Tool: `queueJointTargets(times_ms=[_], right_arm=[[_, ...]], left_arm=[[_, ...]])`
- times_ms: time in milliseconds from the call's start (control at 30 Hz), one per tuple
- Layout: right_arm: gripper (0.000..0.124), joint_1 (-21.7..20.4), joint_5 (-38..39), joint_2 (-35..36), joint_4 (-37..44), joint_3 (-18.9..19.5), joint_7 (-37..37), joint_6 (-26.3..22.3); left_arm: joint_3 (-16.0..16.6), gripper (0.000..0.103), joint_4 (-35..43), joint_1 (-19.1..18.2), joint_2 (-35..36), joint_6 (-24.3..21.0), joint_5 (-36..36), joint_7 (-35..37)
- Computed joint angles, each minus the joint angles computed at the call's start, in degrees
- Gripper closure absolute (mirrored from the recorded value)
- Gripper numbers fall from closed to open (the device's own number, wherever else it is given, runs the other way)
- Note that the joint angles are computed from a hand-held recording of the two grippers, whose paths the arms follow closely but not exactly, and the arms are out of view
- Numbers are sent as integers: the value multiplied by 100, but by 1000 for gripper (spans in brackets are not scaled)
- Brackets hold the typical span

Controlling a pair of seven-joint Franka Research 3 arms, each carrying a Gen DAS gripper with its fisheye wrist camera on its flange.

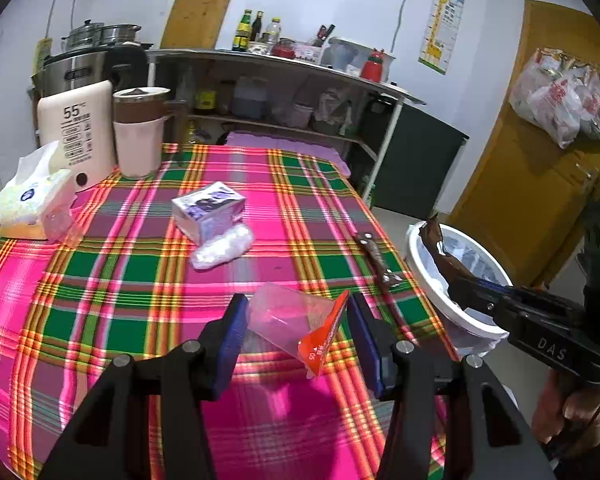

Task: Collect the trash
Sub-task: 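Carry both items over the bin and open both tools to drop them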

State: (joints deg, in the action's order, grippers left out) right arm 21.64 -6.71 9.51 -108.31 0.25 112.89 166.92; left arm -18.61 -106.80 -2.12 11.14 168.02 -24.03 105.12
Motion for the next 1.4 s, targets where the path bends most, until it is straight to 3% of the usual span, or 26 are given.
queueJointTargets(times_ms=[667,1033,1400], right_arm=[[112,-585,-660,-772,-1060,16,979,265],[112,-1020,-1097,-1038,-1432,110,1551,294],[112,-1309,-965,-1120,-1631,152,1577,183]], left_arm=[[-205,50,630,-342,421,-273,559,-180],[-497,50,1341,-479,952,-515,759,24],[-612,50,2233,-717,1617,-952,1014,187]])
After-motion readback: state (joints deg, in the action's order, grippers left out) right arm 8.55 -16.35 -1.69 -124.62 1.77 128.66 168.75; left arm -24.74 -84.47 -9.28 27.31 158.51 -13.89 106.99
